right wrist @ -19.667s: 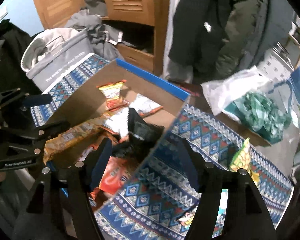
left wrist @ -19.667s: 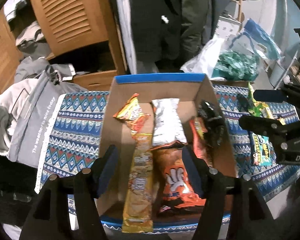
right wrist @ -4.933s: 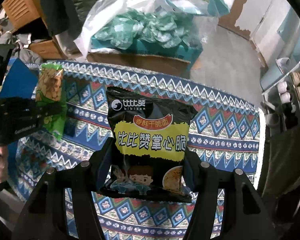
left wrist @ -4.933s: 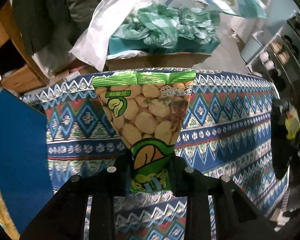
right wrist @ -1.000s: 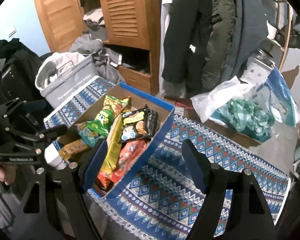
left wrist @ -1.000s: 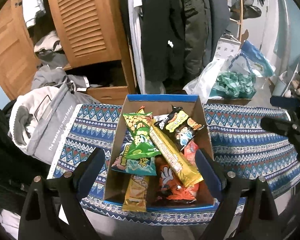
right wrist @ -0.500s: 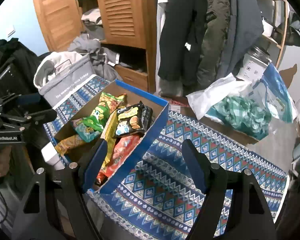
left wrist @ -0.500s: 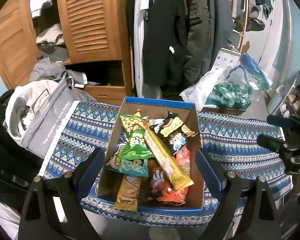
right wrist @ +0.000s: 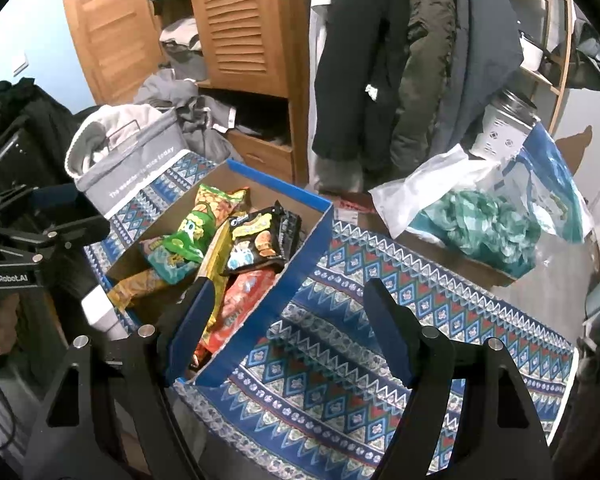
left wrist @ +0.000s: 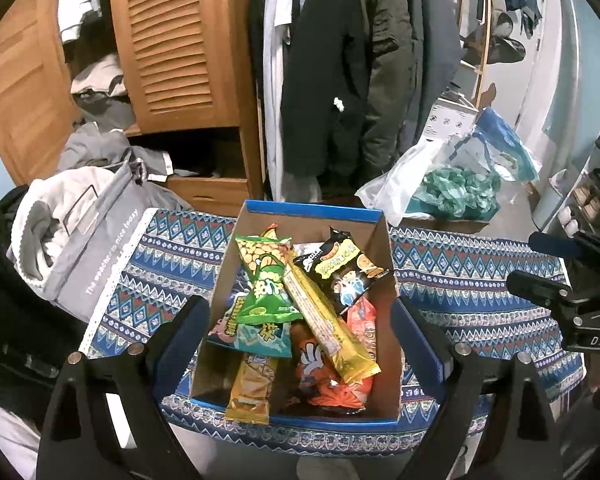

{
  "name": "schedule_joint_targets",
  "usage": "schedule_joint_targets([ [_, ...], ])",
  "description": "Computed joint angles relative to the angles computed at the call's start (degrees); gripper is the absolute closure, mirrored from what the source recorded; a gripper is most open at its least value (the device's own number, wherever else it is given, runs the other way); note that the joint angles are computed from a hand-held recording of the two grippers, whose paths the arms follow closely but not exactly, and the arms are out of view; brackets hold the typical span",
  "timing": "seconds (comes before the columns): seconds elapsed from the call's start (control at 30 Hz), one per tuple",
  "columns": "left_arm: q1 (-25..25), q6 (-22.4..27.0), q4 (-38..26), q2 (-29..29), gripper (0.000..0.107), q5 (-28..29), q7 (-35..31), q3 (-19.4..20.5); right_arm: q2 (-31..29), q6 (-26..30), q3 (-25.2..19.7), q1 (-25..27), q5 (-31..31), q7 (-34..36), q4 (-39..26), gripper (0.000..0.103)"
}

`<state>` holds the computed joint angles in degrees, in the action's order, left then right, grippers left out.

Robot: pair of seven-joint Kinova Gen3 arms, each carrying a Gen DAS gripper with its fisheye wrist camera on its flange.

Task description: Organize snacks

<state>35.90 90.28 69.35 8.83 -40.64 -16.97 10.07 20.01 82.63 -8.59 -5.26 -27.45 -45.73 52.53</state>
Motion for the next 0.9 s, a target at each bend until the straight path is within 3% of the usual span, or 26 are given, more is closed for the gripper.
schedule_joint_targets([
  [0.9,1.17,1.13,-0.88,0.94,0.015,-0.87,-0.88,-0.31,-0.09,-0.28,0.0,-0.08,-0.02,0.0,0.14,0.027],
])
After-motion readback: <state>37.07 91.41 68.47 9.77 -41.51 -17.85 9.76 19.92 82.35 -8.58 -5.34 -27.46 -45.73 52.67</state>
